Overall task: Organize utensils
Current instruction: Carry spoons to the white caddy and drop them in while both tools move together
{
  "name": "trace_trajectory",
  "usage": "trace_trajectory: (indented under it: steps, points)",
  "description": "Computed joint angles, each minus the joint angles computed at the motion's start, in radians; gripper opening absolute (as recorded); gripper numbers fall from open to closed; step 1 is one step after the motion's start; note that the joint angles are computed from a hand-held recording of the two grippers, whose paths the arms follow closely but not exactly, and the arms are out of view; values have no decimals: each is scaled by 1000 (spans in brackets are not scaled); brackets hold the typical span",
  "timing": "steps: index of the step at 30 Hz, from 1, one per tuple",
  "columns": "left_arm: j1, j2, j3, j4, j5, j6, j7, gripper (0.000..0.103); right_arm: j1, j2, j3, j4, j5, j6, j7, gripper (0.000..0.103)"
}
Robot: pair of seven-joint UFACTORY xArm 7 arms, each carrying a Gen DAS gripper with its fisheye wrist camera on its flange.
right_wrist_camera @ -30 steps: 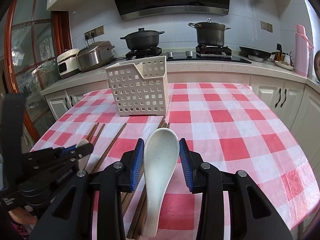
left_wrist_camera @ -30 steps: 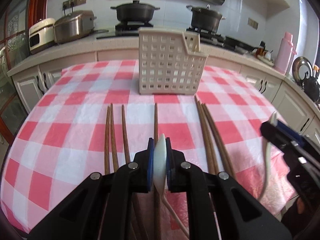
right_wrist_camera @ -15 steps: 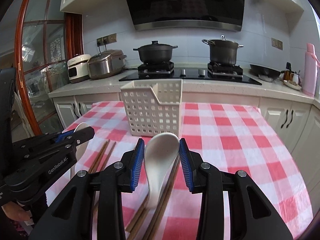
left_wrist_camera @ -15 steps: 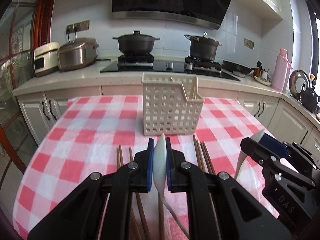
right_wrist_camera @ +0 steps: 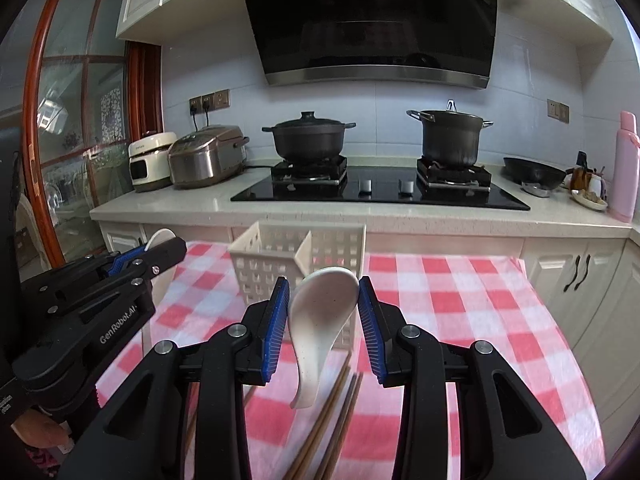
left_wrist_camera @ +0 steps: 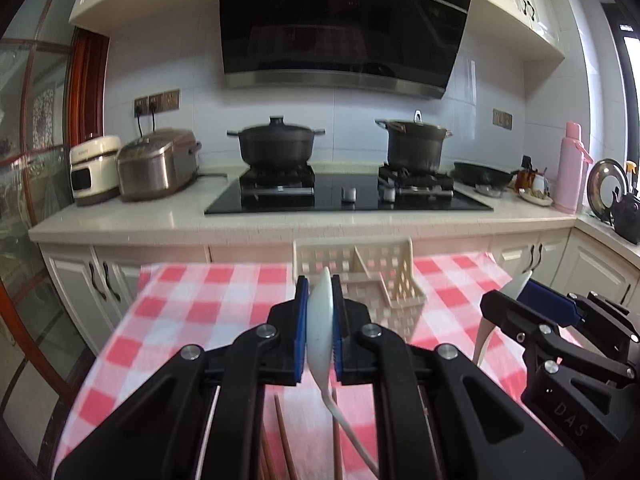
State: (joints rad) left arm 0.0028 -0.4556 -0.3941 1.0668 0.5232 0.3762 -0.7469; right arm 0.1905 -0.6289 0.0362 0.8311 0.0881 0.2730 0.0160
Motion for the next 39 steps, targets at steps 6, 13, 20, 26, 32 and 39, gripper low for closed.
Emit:
trace_trajectory:
  steps: [6, 13, 20, 26, 32, 39]
  points:
    - [56, 123, -27, 167, 100, 17, -47, 10, 11, 132, -29, 160, 21, 30, -16, 35]
    - [55, 285, -29, 383, 279, 82, -157, 10, -14, 262, -13, 313, 23, 62, -33, 35]
    - [-11, 440, 6, 569, 441, 153, -236, 10, -47, 356, 10, 404, -5, 62, -15, 36]
    - [-99, 549, 66, 694, 510, 198, -244, 10, -69, 426, 22, 469, -42, 53, 4, 36]
    - [-170, 631, 136, 768, 494, 212, -234, 10, -74, 490, 17, 510, -46, 54, 3, 36]
    - [-246, 705, 227, 820, 487, 215, -230, 10, -69, 549, 7, 545, 6, 66, -51, 36]
